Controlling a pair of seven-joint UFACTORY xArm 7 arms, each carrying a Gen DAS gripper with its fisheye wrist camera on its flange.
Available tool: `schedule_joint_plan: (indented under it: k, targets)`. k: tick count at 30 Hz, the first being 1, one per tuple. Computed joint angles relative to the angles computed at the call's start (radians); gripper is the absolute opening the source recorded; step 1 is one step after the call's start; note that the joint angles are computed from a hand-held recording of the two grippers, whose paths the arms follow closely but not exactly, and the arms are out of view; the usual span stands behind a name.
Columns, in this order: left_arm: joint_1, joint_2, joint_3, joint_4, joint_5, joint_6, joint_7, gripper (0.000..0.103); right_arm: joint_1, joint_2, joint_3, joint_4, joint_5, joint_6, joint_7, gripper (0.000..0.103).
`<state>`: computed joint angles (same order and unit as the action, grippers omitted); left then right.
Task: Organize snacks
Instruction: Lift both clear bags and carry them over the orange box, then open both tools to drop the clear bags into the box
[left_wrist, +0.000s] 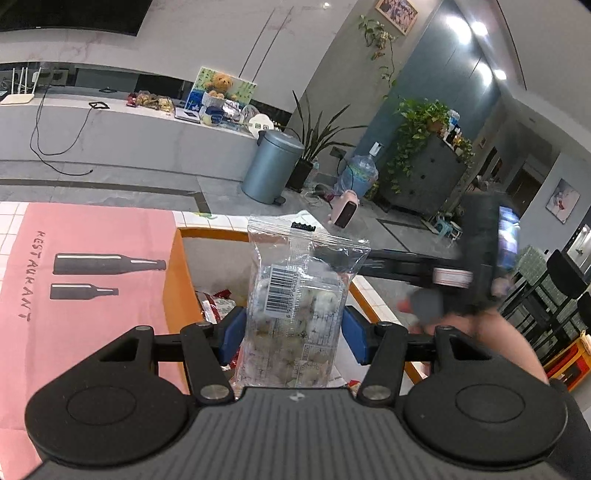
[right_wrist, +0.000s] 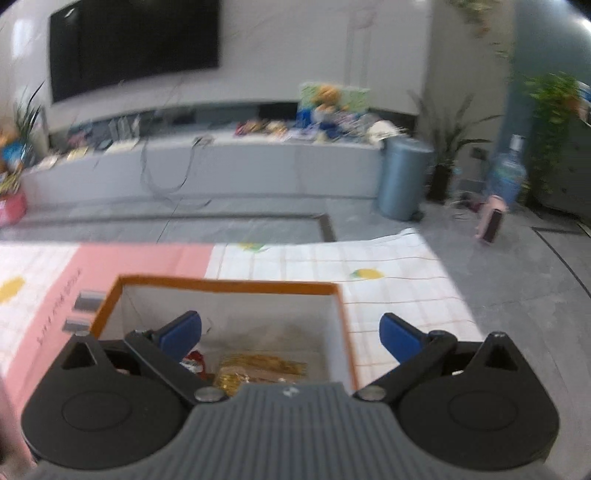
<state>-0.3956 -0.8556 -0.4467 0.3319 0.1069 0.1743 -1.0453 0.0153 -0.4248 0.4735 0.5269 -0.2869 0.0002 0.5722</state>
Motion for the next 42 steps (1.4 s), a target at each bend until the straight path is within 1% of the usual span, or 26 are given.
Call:
schedule_joint_plan:
  k: [3,6,7,12,14,15,17,19,21,22,24,25,27,29,31,34,36,38,39,41,42]
  targets:
    - [-0.012,0.065,0.004,0.038,-0.008,0.013,0.002,0.065,0.079,-0.098,-0.084,-0.087,0.076,-0.010,0.038,0.100]
    - [-0.023,0.154,0.007,0.095,-0.009,0.047,0.016,0.065,0.177,-0.140,-0.196,-0.117,0.142,0.038,0.022,0.100]
    - [-0.024,0.188,0.007,0.117,-0.009,0.058,0.020,0.065,0.193,-0.154,-0.219,-0.124,0.155,0.042,0.012,0.100]
    - [-0.034,0.385,0.020,0.234,-0.006,0.100,0.039,0.064,0.226,-0.224,-0.285,-0.175,0.198,0.024,-0.038,0.100]
    - [-0.003,0.458,-0.003,0.282,0.013,0.116,-0.008,0.064,0.238,-0.227,-0.310,-0.184,0.217,0.025,-0.059,0.100]
    - [0.010,0.485,-0.009,0.300,0.026,0.128,-0.037,0.064,0.229,-0.235,-0.305,-0.187,0.223,0.036,-0.061,0.100]
    - [0.026,0.554,-0.011,0.345,0.061,0.146,-0.082,0.064,0.161,-0.270,-0.249,-0.191,0.211,0.064,-0.051,0.100]
    - [0.011,0.617,0.008,0.381,0.081,0.145,-0.103,0.063,0.122,-0.301,-0.226,-0.199,0.195,0.065,-0.054,0.100]
    - [-0.003,0.660,0.019,0.405,0.117,0.132,-0.127,0.063,0.108,-0.318,-0.234,-0.212,0.190,0.049,-0.064,0.100]
    - [-0.020,0.679,0.034,0.417,0.115,0.130,-0.119,0.063,0.106,-0.324,-0.241,-0.218,0.194,0.048,-0.064,0.100]
    - [-0.076,0.717,0.082,0.441,0.047,0.128,-0.057,0.063,0.102,-0.333,-0.253,-0.226,0.205,0.058,-0.062,0.100]
    - [-0.105,0.726,0.105,0.450,-0.004,0.136,-0.010,0.063,0.100,-0.335,-0.258,-0.227,0.210,0.068,-0.060,0.100]
    - [-0.135,0.742,0.130,0.466,-0.068,0.158,0.046,0.063,0.094,-0.348,-0.259,-0.229,0.214,0.090,-0.057,0.100]
    - [-0.132,0.755,0.130,0.479,-0.042,0.193,0.017,0.063,0.083,-0.360,-0.253,-0.233,0.211,0.102,-0.054,0.100]
    - [-0.125,0.760,0.130,0.480,-0.001,0.208,-0.030,0.063,0.082,-0.369,-0.255,-0.237,0.211,0.105,-0.052,0.100]
    - [-0.125,0.767,0.132,0.494,0.037,0.238,-0.055,0.063,0.089,-0.366,-0.259,-0.236,0.215,0.101,-0.050,0.100]
    - [-0.125,0.788,0.126,0.529,0.099,0.279,-0.079,0.063,0.087,-0.358,-0.254,-0.231,0.214,0.100,-0.048,0.100]
    - [-0.134,0.804,0.127,0.559,0.144,0.315,-0.082,0.069,0.086,-0.351,-0.249,-0.229,0.213,0.097,-0.044,0.100]
    - [-0.141,0.796,0.128,0.555,0.150,0.314,-0.078,0.074,0.086,-0.342,-0.249,-0.227,0.212,0.093,-0.045,0.100]
    - [-0.149,0.766,0.132,0.523,0.154,0.258,-0.055,0.083,0.080,-0.341,-0.243,-0.224,0.208,0.103,-0.044,0.100]
    - [-0.147,0.750,0.127,0.512,0.177,0.239,-0.063,0.088,0.077,-0.347,-0.242,-0.223,0.205,0.112,-0.044,0.100]
